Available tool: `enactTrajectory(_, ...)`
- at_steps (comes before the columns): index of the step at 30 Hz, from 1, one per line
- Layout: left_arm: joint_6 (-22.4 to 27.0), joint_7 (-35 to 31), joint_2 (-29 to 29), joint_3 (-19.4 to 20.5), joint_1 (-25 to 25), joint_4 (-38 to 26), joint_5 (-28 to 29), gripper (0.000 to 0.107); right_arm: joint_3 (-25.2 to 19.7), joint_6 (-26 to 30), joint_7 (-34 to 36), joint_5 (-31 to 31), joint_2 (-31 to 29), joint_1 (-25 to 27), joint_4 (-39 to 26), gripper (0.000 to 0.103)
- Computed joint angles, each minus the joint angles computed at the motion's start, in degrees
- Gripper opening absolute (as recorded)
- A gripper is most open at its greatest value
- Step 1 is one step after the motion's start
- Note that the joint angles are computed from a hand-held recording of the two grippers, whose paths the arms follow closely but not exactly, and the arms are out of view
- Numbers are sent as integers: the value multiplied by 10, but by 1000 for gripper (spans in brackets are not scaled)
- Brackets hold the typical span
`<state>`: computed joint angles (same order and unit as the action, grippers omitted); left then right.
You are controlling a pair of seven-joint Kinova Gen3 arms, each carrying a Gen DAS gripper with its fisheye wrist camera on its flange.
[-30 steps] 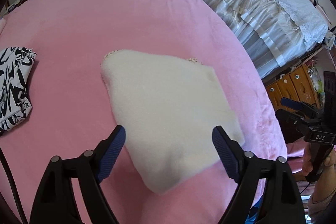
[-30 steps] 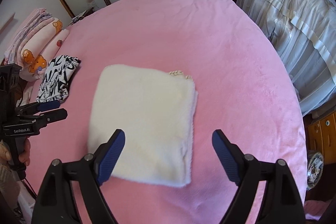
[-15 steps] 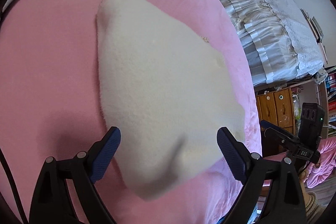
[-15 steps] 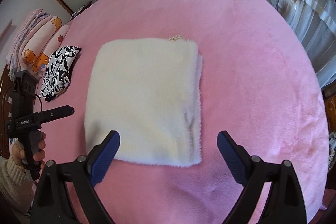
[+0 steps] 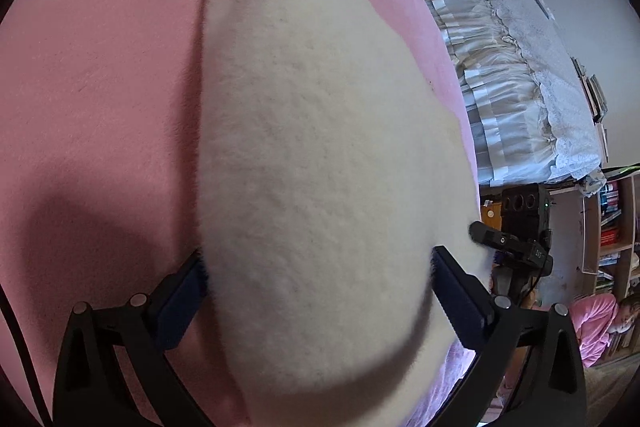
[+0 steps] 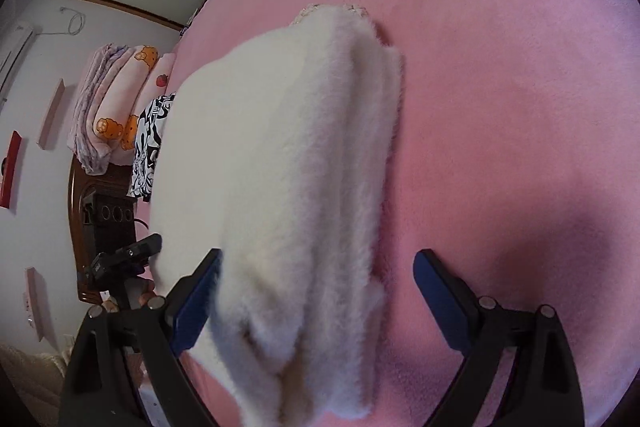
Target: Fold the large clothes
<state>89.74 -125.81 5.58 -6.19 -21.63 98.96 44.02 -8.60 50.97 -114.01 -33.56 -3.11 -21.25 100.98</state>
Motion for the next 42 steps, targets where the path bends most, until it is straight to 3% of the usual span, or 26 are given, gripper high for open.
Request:
enactTrajectory(11,63,-16,83,29,-3,-42,5,103,0,13,191,-144,68,35,-5,95)
enactTrajectory(14,66,-18,100,39,-1,-48,4,103,-16,5,207,-152,87,37,-14,95)
enactTrajectory(16,51,-9,96,44,10,-48,-1,103,-22,-5,197,-131,95,25,-26,93)
enactTrajectory(20,16,9,68,44,24,-35,-9,101,-29,-12,172,-99,95,16,-38,72)
enactTrajectory(23,-17,37,31,40,38,-23,-21,89,-29,-12,154,-80,83,13,-41,57)
enactTrajectory(26,-37,65,-2,39,58,-26,-38,77,-30,-3,93,-18,83,-9,-74,49)
enactTrajectory(29,-39,80,-24,34,70,-35,-49,72,-30,16,32,42,81,-30,-107,47)
enactTrajectory(33,-3,96,-44,19,70,-64,-52,70,-31,55,-47,109,83,-62,-164,44)
enactTrajectory(37,67,79,-59,-16,41,-97,-38,70,-57,127,-119,164,101,-83,-254,43)
enactTrajectory(42,177,37,-50,-59,-18,-174,-15,70,-51,200,-210,264,135,-188,-387,43)
